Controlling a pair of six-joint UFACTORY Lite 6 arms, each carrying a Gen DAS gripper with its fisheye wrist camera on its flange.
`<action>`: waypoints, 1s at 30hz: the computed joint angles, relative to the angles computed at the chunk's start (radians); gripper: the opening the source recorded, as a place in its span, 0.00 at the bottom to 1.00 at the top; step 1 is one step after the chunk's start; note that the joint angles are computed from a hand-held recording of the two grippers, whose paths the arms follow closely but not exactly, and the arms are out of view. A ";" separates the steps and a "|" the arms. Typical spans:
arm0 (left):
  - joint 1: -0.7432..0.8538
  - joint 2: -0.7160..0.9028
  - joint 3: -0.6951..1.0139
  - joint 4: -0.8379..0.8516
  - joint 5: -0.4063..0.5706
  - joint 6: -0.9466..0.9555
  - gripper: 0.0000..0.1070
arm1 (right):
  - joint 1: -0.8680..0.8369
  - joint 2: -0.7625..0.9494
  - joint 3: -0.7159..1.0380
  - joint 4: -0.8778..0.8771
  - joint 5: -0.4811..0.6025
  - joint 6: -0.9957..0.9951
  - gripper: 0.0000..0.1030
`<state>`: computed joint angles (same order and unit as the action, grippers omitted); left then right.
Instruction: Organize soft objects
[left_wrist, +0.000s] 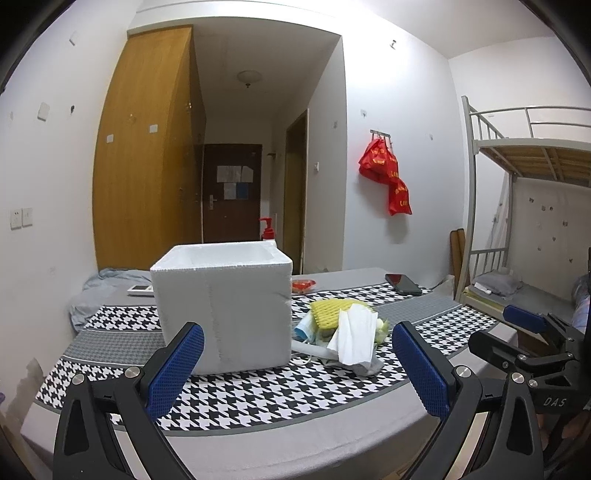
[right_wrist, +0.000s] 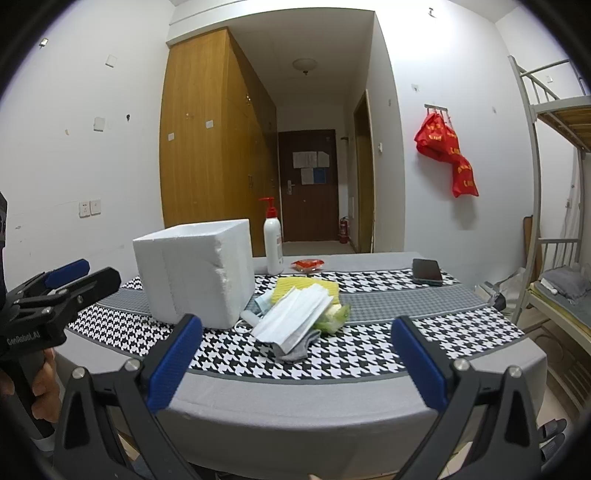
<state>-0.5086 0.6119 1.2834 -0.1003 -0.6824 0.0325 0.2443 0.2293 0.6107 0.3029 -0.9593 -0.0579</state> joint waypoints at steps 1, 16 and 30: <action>0.000 0.002 0.004 -0.004 0.001 0.002 0.95 | 0.000 0.000 0.002 0.001 0.004 -0.002 1.00; 0.028 0.053 0.102 0.039 0.067 -0.037 0.95 | -0.036 0.014 0.052 -0.045 0.057 0.020 1.00; 0.032 0.142 0.264 0.128 0.169 -0.093 0.95 | -0.079 0.059 0.120 -0.079 0.097 0.031 1.00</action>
